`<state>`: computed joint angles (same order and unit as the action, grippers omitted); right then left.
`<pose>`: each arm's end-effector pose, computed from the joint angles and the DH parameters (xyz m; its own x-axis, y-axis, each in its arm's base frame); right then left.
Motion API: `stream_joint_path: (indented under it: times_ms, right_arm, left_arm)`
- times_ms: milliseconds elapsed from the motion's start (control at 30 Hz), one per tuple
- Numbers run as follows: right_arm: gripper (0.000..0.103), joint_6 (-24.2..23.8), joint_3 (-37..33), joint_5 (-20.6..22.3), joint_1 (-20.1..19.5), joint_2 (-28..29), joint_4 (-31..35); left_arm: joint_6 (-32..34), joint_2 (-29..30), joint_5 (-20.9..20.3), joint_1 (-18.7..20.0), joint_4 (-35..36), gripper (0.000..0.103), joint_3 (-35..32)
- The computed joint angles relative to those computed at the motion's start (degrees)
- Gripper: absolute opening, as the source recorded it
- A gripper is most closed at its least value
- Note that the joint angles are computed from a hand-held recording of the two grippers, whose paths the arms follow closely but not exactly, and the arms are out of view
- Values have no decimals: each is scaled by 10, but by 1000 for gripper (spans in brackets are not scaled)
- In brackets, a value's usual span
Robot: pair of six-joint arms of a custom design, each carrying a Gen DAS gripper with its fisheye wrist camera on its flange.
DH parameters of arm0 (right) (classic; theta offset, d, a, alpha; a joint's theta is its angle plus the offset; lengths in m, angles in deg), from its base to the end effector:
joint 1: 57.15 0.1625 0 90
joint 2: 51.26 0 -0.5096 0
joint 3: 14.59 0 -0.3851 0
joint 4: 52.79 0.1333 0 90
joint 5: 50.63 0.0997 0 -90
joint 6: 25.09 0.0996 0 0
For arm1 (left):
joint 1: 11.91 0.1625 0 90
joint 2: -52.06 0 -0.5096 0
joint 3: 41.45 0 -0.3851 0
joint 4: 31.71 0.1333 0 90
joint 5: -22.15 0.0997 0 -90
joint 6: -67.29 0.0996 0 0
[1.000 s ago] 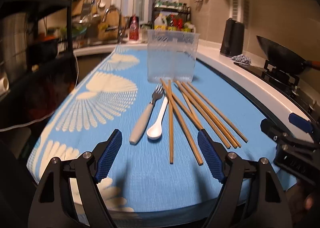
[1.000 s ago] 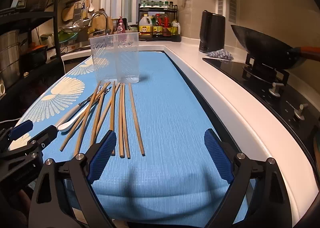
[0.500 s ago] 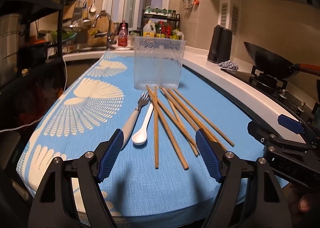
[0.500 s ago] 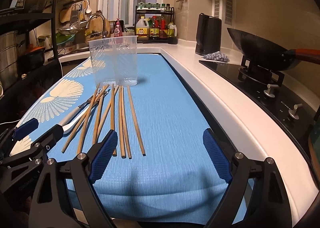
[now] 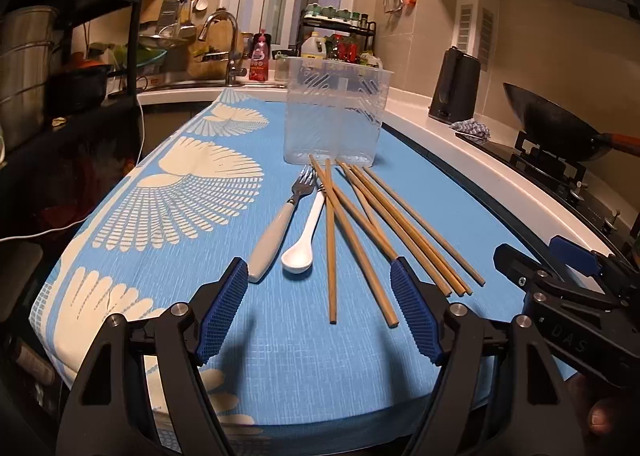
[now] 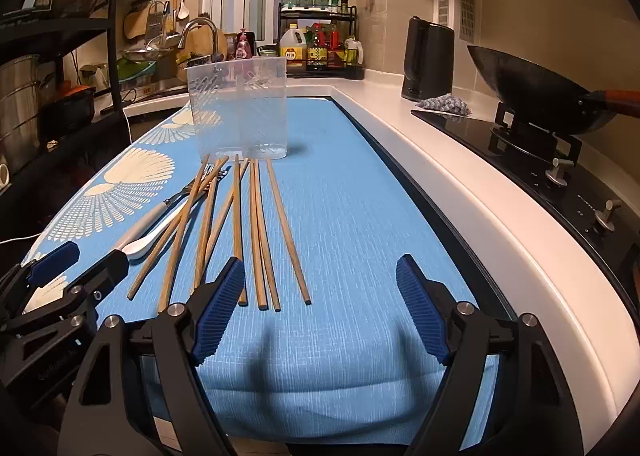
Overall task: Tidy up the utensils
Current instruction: 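Move the left tool toward the fork while the right tool approaches the chopsticks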
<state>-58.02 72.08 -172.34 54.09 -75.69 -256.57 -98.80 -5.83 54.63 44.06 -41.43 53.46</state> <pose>0.3550 -0.6900 0.0579 -0.6682 -0.2518 0.7001 -0.7012 0.5276 -0.4795 -0.1446 -0.6024 0.2492 -0.7775 -0.2199 -0.5892 0.4570 0.4461 -0.7695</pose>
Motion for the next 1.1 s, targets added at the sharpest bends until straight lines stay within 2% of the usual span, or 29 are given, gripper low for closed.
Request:
stream_joint_path:
  times_ms: [200, 400, 867, 1000, 1100]
  right_arm:
    - [74, -8, -10, -11, 4, 6, -3]
    - [73, -7, -8, -21, 6, 6, -6]
    - [70, -9, 20, -5, 3, -8, -27]
    - [68, -1, 30, 5, -2, -13, -30]
    - [61, 10, 33, 24, -7, -15, -23]
  left_arm:
    - [1, 2, 7, -5, 7, 71, 0]
    - [-6, 5, 16, -2, 25, 65, -2]
    - [8, 4, 16, -11, 1, 65, 2]
    - [30, 9, 18, -12, -8, 56, 3]
    - [53, 11, 24, -9, -22, 48, 5]
